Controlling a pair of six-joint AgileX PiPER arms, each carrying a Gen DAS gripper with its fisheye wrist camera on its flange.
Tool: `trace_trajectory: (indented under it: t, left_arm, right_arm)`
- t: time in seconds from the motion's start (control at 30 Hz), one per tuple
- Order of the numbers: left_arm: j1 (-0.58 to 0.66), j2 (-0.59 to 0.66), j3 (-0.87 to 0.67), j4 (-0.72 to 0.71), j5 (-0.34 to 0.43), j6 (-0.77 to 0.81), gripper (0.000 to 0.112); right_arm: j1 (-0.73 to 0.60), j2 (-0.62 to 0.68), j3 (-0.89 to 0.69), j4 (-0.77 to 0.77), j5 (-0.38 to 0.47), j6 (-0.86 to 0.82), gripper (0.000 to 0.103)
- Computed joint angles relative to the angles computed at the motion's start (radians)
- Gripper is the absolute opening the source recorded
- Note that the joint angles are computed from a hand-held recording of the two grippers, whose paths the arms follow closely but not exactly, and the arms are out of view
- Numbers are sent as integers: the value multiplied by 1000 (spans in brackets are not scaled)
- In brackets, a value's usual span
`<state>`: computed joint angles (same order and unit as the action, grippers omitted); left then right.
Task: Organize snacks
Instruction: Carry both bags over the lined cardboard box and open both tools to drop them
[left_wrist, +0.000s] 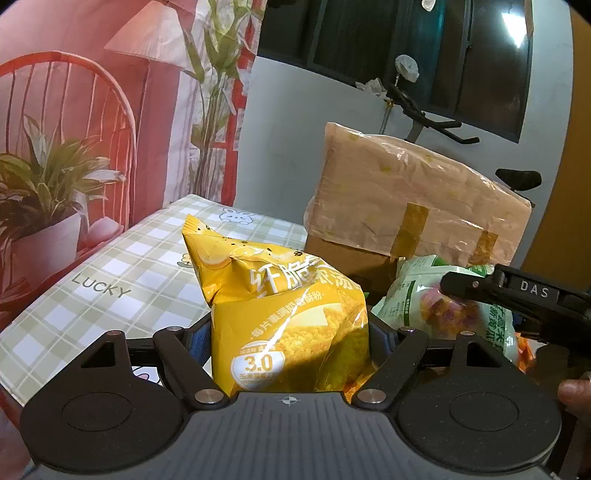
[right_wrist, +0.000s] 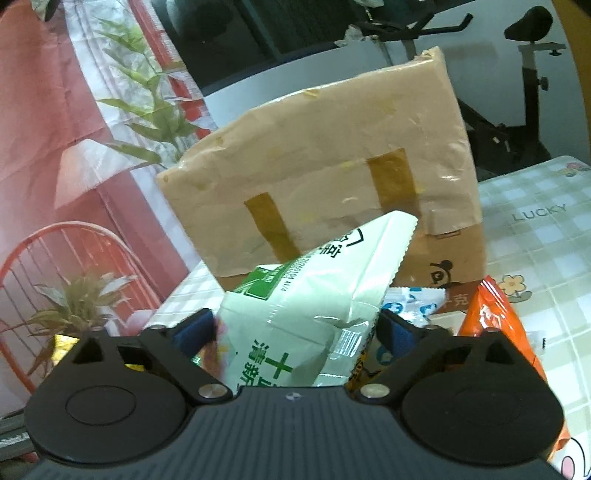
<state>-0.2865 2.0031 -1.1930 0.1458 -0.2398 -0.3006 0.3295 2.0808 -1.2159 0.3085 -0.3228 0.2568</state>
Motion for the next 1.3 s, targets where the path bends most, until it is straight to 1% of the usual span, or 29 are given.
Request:
trace_trajectory:
  t: [0.07, 0.13, 0.2, 0.27, 0.37, 0.43, 0.53, 0.63, 0.73, 0.77, 0.87, 1.03, 1.13, 1.27, 1.3]
  left_arm:
    - [1, 1, -3, 0, 2, 0, 81]
    - [-2, 3, -4, -16, 3, 17, 81]
    - [-3, 2, -4, -27, 3, 28, 81]
    - [-3, 1, -2, -39, -1, 39, 81]
    - [-4, -2, -1, -81, -3, 77, 81]
    - [-3, -5, -6, -93, 0, 83, 81]
    - [-4, -11, -11, -121, -10, 108, 81]
    - [-8, -23, -11, -148, -29, 141, 81]
    - [-13, -34, -25, -168, -27, 172, 81]
    - [-13, -38, -34, -155, -21, 163, 81]
    - [-8, -44, -66, -53, -11, 82, 81]
    - [-24, -50, -130, -45, 6, 111, 81]
    - [-28, -41, -190, 24, 30, 46, 81]
    - [-38, -14, -290, 155, 76, -84, 81]
    - [-40, -1, -323, 207, 89, -133, 81]
  right_arm:
    - [0, -12, 14, -8, -6, -14, 82]
    - [4, -18, 31, -17, -39, -14, 78]
    - [16, -26, 58, 6, -95, -46, 77]
    - [32, -40, 86, 55, -141, -113, 76]
    - [54, -67, 140, 103, -233, -198, 76]
    - [64, -87, 172, 118, -296, -241, 76]
    - [70, -110, 205, 125, -364, -279, 76]
    - [66, -129, 221, 125, -391, -295, 76]
    - [65, -144, 232, 124, -419, -314, 76]
    - [68, -147, 229, 130, -428, -325, 76]
    - [69, -162, 226, 137, -442, -351, 76]
    - [56, -191, 201, 134, -436, -396, 76]
    - [44, -206, 175, 122, -420, -419, 76]
    - [25, -208, 116, 111, -390, -461, 76]
    - [21, -203, 93, 117, -375, -478, 76]
